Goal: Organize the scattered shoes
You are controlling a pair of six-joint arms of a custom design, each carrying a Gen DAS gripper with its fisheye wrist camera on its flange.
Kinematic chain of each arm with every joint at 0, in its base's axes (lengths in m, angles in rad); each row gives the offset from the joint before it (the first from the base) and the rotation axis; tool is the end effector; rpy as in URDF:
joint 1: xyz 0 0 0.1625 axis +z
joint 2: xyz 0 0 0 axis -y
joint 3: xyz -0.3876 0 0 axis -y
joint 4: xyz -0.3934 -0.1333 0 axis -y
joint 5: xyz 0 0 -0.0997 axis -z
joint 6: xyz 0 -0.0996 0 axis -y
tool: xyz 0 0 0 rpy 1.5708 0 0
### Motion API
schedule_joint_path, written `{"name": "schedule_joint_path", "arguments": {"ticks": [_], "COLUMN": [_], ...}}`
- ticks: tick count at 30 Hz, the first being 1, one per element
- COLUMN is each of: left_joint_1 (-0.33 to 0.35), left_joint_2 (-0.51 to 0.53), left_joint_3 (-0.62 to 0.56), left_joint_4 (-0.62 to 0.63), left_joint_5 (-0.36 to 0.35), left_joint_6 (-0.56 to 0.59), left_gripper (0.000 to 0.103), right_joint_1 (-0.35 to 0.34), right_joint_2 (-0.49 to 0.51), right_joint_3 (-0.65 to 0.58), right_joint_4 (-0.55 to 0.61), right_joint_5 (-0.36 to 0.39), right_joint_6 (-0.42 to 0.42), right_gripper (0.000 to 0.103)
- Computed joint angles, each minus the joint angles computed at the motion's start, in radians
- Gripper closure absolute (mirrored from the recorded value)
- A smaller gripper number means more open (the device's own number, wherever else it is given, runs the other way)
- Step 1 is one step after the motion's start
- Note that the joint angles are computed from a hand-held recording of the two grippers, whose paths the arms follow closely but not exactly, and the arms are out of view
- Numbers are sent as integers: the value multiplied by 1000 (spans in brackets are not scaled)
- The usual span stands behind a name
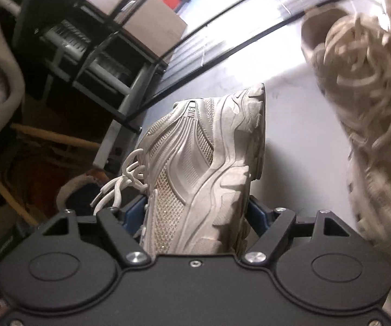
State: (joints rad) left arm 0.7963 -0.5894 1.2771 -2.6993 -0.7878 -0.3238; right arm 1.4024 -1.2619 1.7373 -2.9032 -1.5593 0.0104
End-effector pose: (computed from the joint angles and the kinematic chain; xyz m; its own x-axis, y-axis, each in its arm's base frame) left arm -0.3766 -0.6759 0.1069 -0.8811 0.0603 -0.4691 0.3715 0.7021 -0.6075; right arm 0.0306 -0.6221 0.3619 -0.9861 0.1657 -0.0154 0.1200 0.6438 -0.7558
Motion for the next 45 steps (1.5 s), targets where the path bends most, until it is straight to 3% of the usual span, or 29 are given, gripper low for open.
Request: {"name": "schedule_joint_path", "arguments": {"ticks": [10, 15, 18, 22, 28, 31, 34, 37, 41, 45], "left_joint_1": [-2, -1, 0, 0, 0, 1, 1, 1, 4, 7], "left_joint_2": [8, 10, 10, 11, 9, 7, 9, 6, 2, -3], "left_joint_3": [-19, -23, -25, -25, -22, -21, -23, -18, -14, -10], "left_joint_4": [53, 59, 58, 61, 61, 57, 57, 48, 43, 38], "left_joint_5": [26, 21, 17, 18, 17, 15, 10, 6, -1, -8], "left_joint_6": [-19, -10, -12, -12, -19, -26, -24, -17, -28, -38], "left_gripper": [0, 0, 0, 0, 0, 0, 0, 0, 0, 0], "right_joint_1": [-74, -91, -83, -44, 8, 74, 135, 180, 228, 226], "right_joint_2": [21, -8, -35, -59, -74, -52, -7, 70, 193, 233], "right_joint_3": [17, 62, 75, 68, 46, 26, 9, -37, -91, -120], "right_joint_4": [-12, -20, -13, 10, 1, -45, -86, -71, -120, -54], "right_joint_5": [182, 183, 102, -75, -149, -231, -332, -450, -695, -768], "right_joint_6": [159, 213, 202, 164, 122, -5, -179, -240, -265, -245], "right_gripper": [24, 19, 11, 14, 6, 0, 0, 0, 0, 0]}}
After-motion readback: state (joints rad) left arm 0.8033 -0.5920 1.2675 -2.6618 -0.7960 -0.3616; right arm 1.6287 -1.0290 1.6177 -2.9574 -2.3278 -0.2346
